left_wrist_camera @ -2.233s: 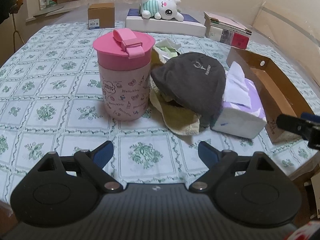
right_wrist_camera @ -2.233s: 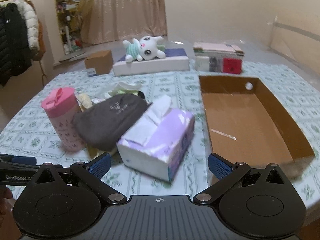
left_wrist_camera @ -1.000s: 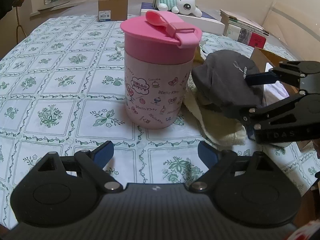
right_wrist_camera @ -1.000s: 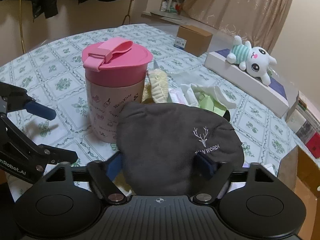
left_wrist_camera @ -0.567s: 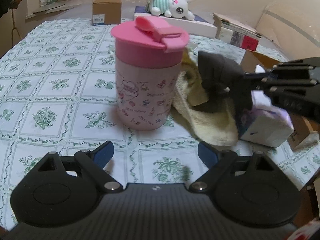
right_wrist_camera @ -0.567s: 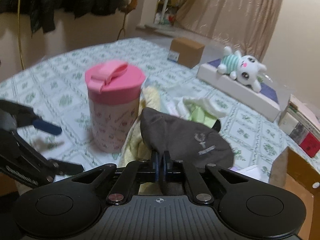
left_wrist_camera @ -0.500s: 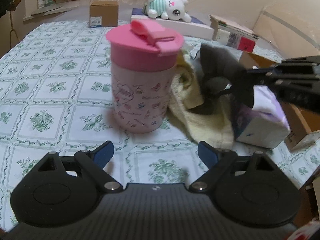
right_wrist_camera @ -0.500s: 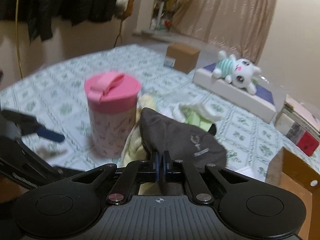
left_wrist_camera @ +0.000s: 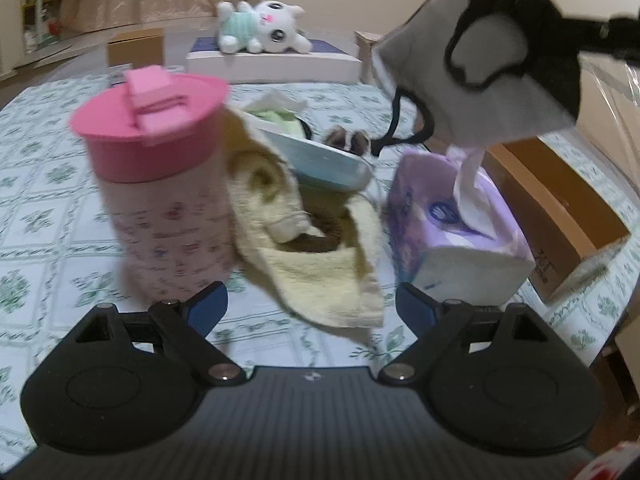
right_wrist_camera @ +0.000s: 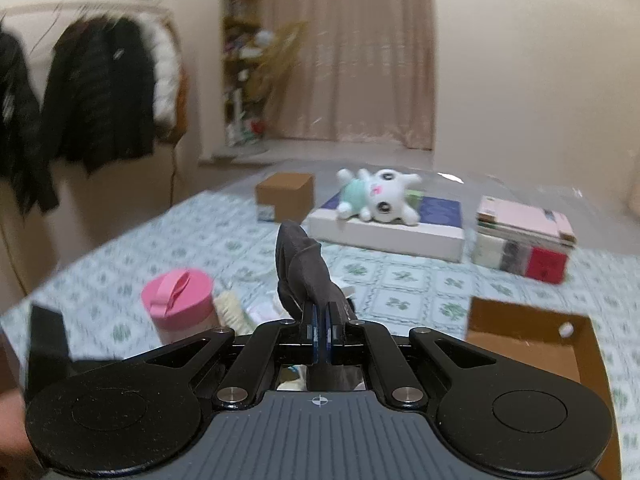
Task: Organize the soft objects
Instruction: 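Lift the beanie with the right gripper while the left gripper grasps the yellow towel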
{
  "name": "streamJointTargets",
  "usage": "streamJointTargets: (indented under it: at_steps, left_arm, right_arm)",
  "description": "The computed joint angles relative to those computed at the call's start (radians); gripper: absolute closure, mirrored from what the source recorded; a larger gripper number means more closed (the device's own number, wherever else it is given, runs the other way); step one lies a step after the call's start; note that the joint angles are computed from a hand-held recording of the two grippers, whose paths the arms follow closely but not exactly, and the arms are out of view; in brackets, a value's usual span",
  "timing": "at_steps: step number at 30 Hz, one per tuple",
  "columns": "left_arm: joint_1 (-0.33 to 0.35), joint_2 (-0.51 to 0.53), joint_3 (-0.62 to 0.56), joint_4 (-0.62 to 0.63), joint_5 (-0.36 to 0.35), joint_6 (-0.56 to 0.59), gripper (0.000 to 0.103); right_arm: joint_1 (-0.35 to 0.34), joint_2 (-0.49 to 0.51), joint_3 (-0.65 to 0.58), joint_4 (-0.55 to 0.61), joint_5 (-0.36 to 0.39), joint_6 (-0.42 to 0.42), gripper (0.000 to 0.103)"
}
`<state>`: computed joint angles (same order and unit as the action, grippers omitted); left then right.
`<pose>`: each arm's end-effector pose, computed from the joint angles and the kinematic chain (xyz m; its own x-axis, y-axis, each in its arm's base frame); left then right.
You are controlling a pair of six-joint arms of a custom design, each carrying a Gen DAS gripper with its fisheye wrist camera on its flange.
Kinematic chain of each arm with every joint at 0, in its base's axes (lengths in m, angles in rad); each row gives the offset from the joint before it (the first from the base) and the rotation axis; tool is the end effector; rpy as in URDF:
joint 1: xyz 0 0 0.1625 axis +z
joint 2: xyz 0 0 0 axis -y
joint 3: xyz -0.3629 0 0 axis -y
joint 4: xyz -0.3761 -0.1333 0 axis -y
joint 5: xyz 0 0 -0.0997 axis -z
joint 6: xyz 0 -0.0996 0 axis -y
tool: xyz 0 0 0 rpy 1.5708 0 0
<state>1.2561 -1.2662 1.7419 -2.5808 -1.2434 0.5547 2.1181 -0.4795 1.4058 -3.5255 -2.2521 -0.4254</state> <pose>-0.0214 -0.5998 0.3061 -0.6682 0.5478 -0.5035 0.7274 0.6233 -0.2871 0.4067 -0.5317 0.0747 -0.7490 -0.1305 0.6496 -0.6342 0.4248 -0.6460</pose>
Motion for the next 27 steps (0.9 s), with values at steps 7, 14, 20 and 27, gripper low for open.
streamJointTargets:
  at_steps: [7,14,20,27]
  left_arm:
    - [-0.003,0.057,-0.020,0.012,0.013,0.063,0.022]
    - [-0.007,0.105,-0.029,-0.029,0.059,0.135,0.053]
    - [-0.023,0.094,-0.030,-0.039,0.086,0.149,0.097]
    - [-0.061,0.001,-0.036,0.036,0.022,0.147,0.098]
  right_arm:
    - [0.012,-0.062,0.074,-0.103,-0.036,0.041,0.100]
    - [0.020,-0.084,0.110,-0.173,-0.080,0.031,0.100]
    - [0.022,-0.101,0.150,-0.199,-0.110,0.059,0.100]
    - [0.045,-0.109,0.166,-0.233,-0.140,0.055,0.100]
